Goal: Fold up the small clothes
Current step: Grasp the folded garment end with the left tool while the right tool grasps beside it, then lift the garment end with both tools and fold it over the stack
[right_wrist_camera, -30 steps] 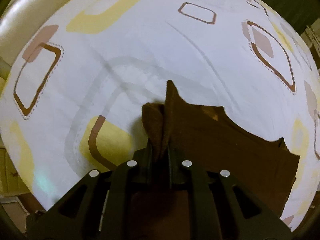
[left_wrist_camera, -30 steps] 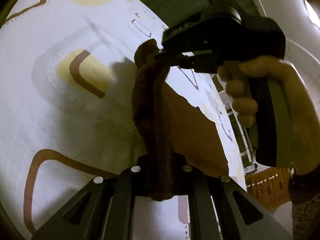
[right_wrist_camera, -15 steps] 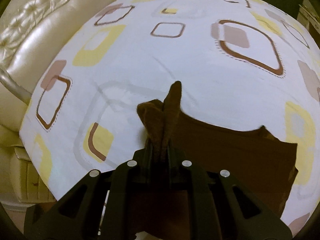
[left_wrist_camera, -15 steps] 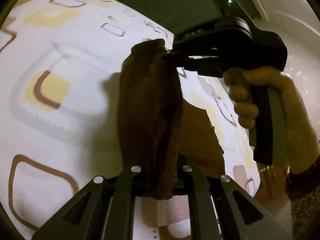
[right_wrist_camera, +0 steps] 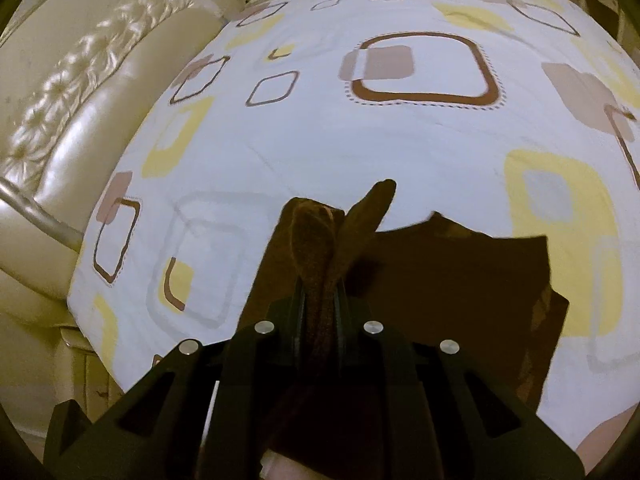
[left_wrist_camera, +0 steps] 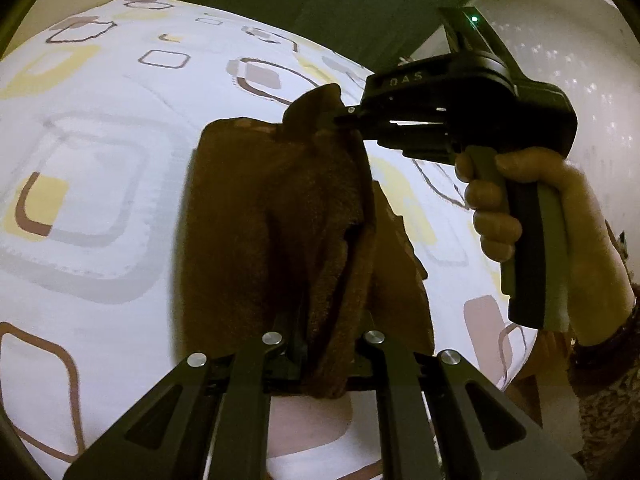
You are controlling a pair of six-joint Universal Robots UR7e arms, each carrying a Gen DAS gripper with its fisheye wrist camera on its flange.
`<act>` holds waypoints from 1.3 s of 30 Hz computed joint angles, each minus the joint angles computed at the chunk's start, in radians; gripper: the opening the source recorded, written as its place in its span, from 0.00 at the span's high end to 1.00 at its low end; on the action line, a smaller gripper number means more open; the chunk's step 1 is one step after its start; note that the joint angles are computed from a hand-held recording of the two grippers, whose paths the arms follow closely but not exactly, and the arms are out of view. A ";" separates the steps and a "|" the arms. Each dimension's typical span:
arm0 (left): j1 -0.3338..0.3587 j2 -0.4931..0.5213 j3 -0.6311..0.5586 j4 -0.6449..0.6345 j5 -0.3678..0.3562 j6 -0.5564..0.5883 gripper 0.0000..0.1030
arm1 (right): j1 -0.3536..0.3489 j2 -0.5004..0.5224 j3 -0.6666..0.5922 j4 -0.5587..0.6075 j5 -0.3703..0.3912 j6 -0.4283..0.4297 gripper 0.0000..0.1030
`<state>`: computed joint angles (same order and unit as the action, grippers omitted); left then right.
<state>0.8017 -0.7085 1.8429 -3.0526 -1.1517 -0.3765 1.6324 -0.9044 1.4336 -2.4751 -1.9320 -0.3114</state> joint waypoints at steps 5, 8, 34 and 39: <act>-0.008 0.045 -0.046 0.043 -0.006 0.009 0.91 | -0.046 -0.045 0.026 -0.008 0.046 -0.002 0.89; -0.019 0.076 -0.075 0.066 0.008 0.021 0.91 | -0.071 -0.065 0.036 -0.008 0.070 -0.001 0.89; -0.051 0.267 -0.277 0.192 0.047 0.024 0.91 | -0.259 -0.142 0.046 0.021 0.274 0.001 0.89; -0.061 0.288 -0.291 0.203 0.064 0.020 0.91 | -0.283 -0.148 0.044 0.029 0.303 -0.002 0.89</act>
